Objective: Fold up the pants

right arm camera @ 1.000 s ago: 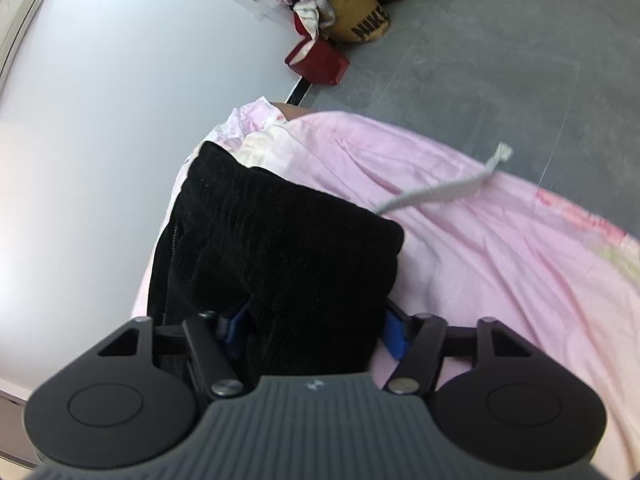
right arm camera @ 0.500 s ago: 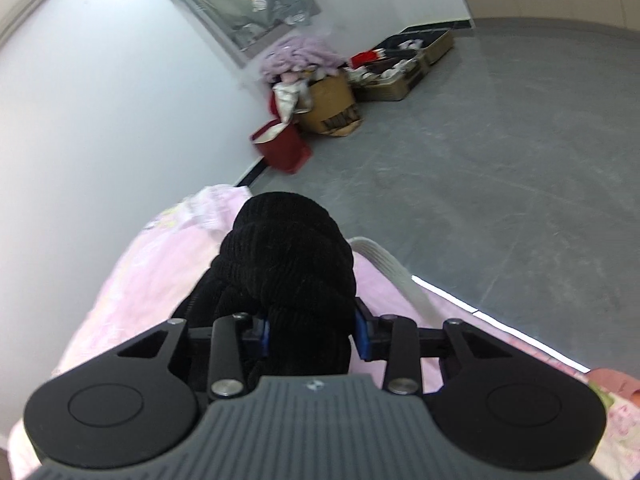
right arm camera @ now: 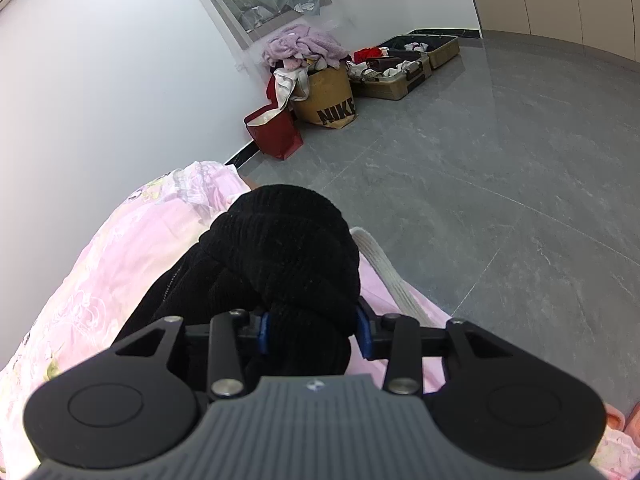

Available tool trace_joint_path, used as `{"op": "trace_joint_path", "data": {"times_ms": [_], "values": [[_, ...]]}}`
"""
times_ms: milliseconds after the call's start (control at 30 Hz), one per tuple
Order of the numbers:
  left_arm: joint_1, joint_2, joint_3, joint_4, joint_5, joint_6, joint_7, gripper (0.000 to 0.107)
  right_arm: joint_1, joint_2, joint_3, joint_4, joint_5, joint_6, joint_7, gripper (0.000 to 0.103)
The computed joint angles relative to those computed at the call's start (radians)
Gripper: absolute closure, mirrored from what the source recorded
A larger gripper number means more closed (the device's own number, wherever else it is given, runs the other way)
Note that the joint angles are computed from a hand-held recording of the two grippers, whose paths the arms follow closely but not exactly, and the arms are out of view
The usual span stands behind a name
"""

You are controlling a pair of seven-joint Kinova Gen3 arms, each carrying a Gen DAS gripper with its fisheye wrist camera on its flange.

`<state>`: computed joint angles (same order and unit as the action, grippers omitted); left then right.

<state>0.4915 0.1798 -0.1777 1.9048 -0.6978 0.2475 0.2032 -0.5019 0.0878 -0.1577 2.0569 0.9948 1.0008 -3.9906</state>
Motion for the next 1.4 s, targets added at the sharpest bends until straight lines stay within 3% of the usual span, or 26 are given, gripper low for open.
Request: {"op": "trace_joint_path", "data": {"times_ms": [100, 200, 267, 333, 433, 600, 700, 800, 967, 1100, 1333, 1400], "values": [[-0.120, 0.056, 0.137, -0.049, 0.122, 0.019, -0.087, 0.019, -0.001, 0.002, -0.001, -0.001, 0.001, 0.000, 0.003, 0.066], [-0.126, 0.102, 0.158, -0.080, 0.163, 0.071, -0.105, 0.019, 0.000, 0.005, 0.001, -0.001, -0.002, -0.005, 0.015, 0.066], [-0.068, 0.136, 0.082, -0.074, 0.185, 0.048, -0.060, 0.019, 0.004, 0.004, 0.005, -0.005, -0.005, -0.012, 0.029, 0.066], [-0.009, 0.167, -0.011, -0.050, 0.223, -0.029, -0.048, 0.019, 0.005, 0.001, 0.005, 0.001, -0.002, -0.020, 0.031, 0.066], [0.101, 0.192, -0.150, -0.029, 0.285, -0.100, -0.099, 0.019, 0.009, 0.002, 0.006, 0.012, 0.003, -0.035, 0.024, 0.066], [0.273, 0.230, -0.335, -0.100, 0.477, -0.021, -0.290, 0.075, 0.013, 0.016, 0.013, 0.000, 0.003, -0.034, 0.020, 0.066], [0.373, 0.223, -0.449, -0.131, 0.555, 0.024, -0.395, 0.085, -0.004, 0.019, 0.008, -0.020, 0.005, 0.005, 0.034, 0.068], [0.417, 0.168, -0.483, -0.147, 0.513, 0.074, -0.411, 0.087, -0.014, -0.004, 0.000, -0.036, 0.011, 0.035, 0.033, 0.069], [0.430, 0.071, -0.435, -0.189, 0.359, 0.205, -0.326, 0.088, -0.034, -0.037, -0.030, -0.080, -0.001, 0.108, 0.077, 0.071], [0.431, -0.037, -0.371, -0.168, 0.243, 0.318, -0.290, 0.088, -0.038, -0.124, -0.070, -0.077, -0.058, 0.134, 0.140, 0.071], [0.388, -0.279, -0.248, 0.002, 0.206, 0.504, -0.312, 0.088, -0.037, -0.340, -0.206, 0.018, -0.288, 0.188, 0.167, 0.071], [0.362, -0.330, -0.219, 0.064, 0.229, 0.504, -0.303, 0.088, -0.037, -0.373, -0.255, 0.040, -0.340, 0.209, 0.167, 0.071]]}}
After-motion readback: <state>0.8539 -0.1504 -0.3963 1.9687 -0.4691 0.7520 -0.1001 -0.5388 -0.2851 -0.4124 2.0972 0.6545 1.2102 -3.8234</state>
